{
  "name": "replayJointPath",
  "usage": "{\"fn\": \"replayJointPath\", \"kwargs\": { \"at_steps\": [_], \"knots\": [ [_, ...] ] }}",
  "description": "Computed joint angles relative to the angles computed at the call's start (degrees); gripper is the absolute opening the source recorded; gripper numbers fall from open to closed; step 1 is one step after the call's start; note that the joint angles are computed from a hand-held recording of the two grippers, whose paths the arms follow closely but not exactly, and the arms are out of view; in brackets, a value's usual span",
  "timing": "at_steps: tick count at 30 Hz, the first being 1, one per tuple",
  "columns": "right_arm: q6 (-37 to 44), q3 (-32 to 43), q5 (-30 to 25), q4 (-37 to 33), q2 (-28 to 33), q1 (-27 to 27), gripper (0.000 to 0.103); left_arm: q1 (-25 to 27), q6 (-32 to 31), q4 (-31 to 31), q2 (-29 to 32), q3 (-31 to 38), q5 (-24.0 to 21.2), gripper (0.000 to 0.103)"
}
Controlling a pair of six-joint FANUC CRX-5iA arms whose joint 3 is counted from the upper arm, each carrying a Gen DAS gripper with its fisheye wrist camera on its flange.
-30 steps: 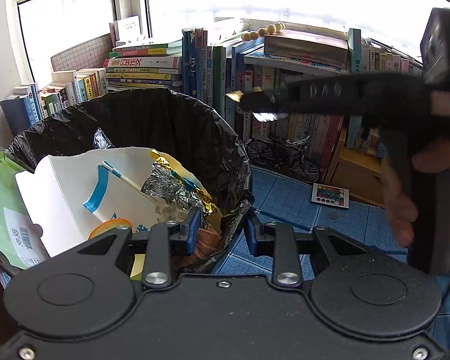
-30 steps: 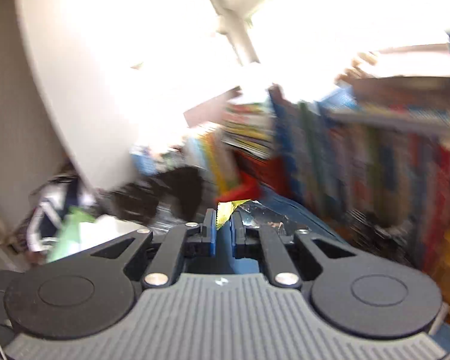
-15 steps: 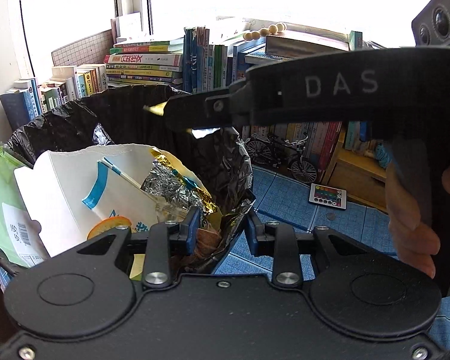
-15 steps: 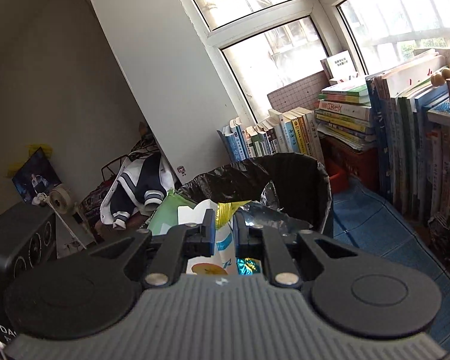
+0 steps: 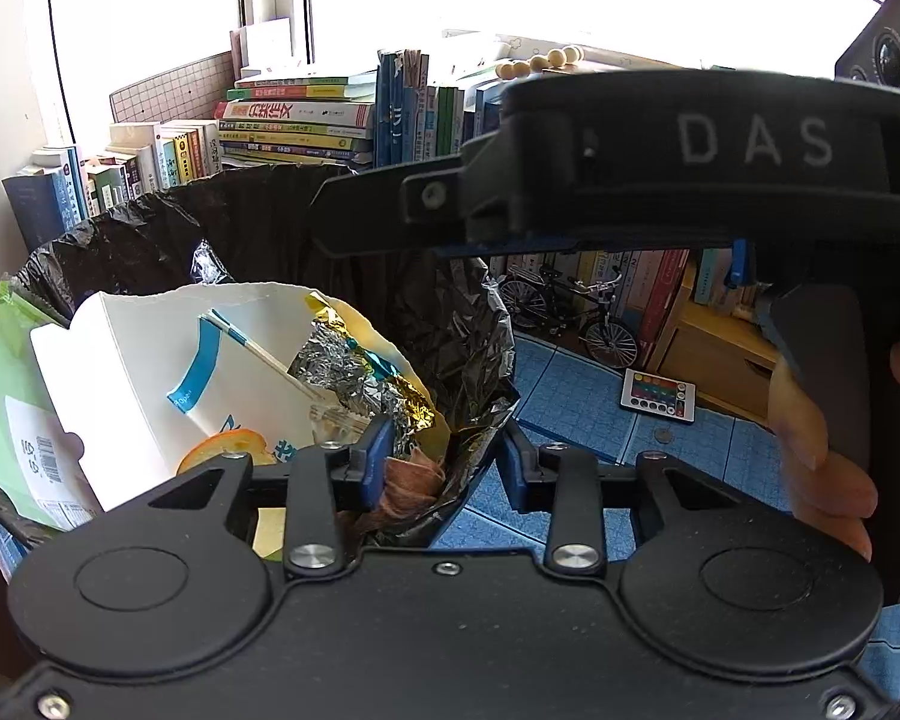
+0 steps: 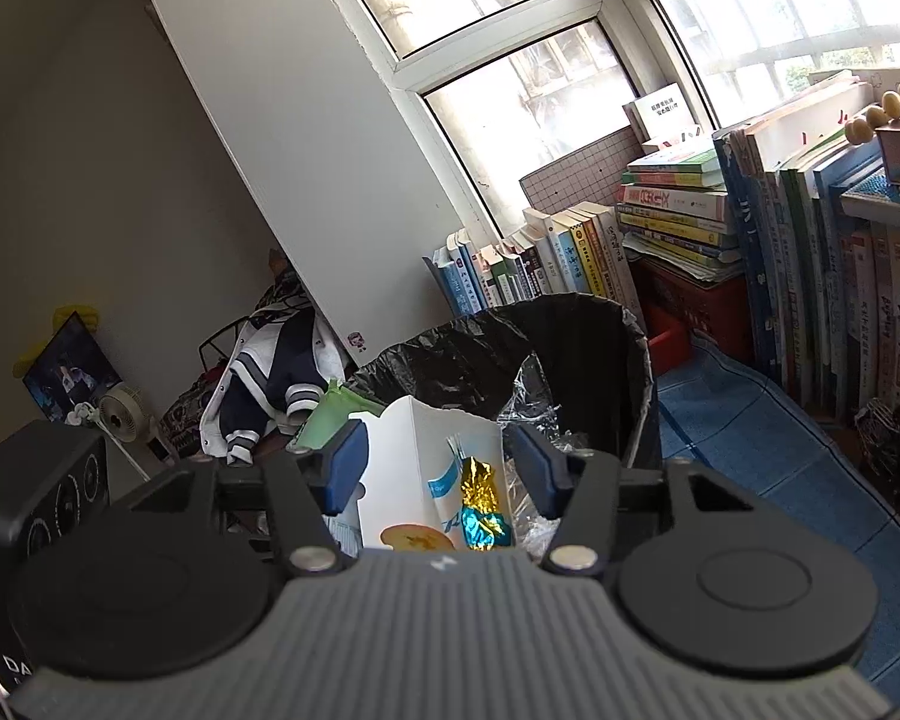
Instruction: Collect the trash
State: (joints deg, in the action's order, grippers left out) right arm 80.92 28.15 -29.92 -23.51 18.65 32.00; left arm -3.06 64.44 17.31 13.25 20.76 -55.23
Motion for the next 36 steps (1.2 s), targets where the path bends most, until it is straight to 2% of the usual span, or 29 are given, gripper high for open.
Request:
{"fn": "replayJointPath", "kwargs": {
  "at_steps": [5,8,11,15,20,22,24,26,31,36],
  "knots": [
    [-9.3,-0.9,0.3,9.8,0.1,1.5,0.072,-0.1,0.6,-0.5,0.3,0.6,-0.4,0.036],
    [-16.0,1.0,-2.9,17.2,1.6,2.3,0.075,-0.2,1.2,-1.0,0.6,1.3,-0.9,0.038],
    [-19.7,7.4,-10.3,24.6,5.0,3.1,0.075,-0.2,1.6,-1.0,0.9,1.7,-1.2,0.040],
    [-19.6,19.4,-20.0,31.8,11.2,4.0,0.082,-0.1,2.5,-1.3,1.5,2.8,-2.0,0.042],
    [-13.4,39.7,-35.3,33.4,21.1,4.5,0.084,-0.1,3.4,-1.4,1.4,3.2,-2.5,0.047],
    [-11.9,43.0,-39.2,34.9,22.6,5.0,0.086,0.1,3.3,-1.1,1.1,2.9,-2.2,0.048],
    [-12.3,40.2,-40.0,37.0,21.0,5.4,0.088,0.2,3.3,-0.9,0.5,2.3,-1.7,0.052],
    [-13.6,34.1,-38.7,38.6,17.4,5.6,0.090,0.3,3.6,-0.9,0.0,1.8,-1.1,0.061],
    [-14.8,19.9,-34.9,41.5,8.6,6.6,0.103,0.4,5.5,-1.8,-0.7,2.1,-1.9,0.063],
    [-13.3,15.4,-37.0,41.2,4.4,7.6,0.103,0.3,6.6,-2.1,-1.4,2.3,-2.9,0.078]
  ]
}}
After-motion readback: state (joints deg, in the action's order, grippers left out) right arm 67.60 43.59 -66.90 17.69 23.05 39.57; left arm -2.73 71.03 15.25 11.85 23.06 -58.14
